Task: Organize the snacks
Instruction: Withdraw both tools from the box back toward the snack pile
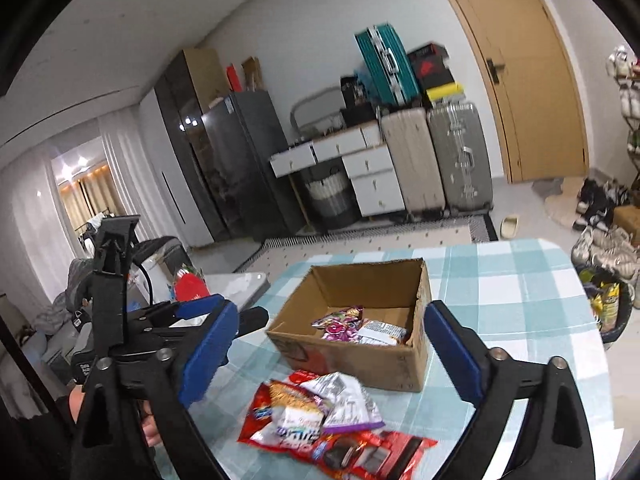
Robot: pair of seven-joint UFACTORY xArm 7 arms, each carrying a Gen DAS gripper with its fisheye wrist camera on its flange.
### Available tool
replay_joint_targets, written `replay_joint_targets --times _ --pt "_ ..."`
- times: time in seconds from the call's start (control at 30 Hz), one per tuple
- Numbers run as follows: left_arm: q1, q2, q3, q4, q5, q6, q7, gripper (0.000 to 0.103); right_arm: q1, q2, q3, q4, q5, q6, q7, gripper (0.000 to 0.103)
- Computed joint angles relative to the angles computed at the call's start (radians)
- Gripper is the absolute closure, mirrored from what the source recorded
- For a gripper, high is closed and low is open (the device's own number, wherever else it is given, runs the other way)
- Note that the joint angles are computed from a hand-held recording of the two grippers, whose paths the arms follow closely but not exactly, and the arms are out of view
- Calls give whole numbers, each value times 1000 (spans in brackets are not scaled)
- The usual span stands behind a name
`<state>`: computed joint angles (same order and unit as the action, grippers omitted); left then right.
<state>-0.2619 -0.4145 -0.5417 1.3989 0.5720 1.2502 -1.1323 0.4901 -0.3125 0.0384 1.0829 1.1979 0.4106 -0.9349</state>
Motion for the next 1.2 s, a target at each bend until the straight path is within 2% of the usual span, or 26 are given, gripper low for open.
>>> replay_joint_targets --times 0.13,0.23,0.37,0.5,0.57,0.67,0.83,0.97,1.2 --pt "-3 -47 -75 8 9 72 -49 19 34 -137 1 -122 34 -60 -46 3" --pt "16 -76 -148 31 15 139 -70 19 62 -230 7 -208 8 -110 -37 2" --pt "83 -126 -266 79 8 233 -102 16 71 -328 17 -301 -66 -128 61 2" --pt "147 -195 -359 121 -6 295 -75 1 67 -419 20 -390 -137 -139 169 2" --pt "188 -239 -401 145 -11 326 -54 1 59 -458 27 -427 -181 -136 223 1" --pt "224 -283 -428 179 -59 342 -32 1 20 -527 64 -497 -272 -121 307 1" --pt "272 -359 -450 204 -144 358 -11 1 24 -592 75 -578 -356 -124 383 1" --pt "288 -407 -431 172 -203 350 23 1 43 -609 70 -618 -414 -123 427 1" --pt "294 -487 -376 30 -315 246 47 1 99 -554 32 -651 -493 -176 474 1"
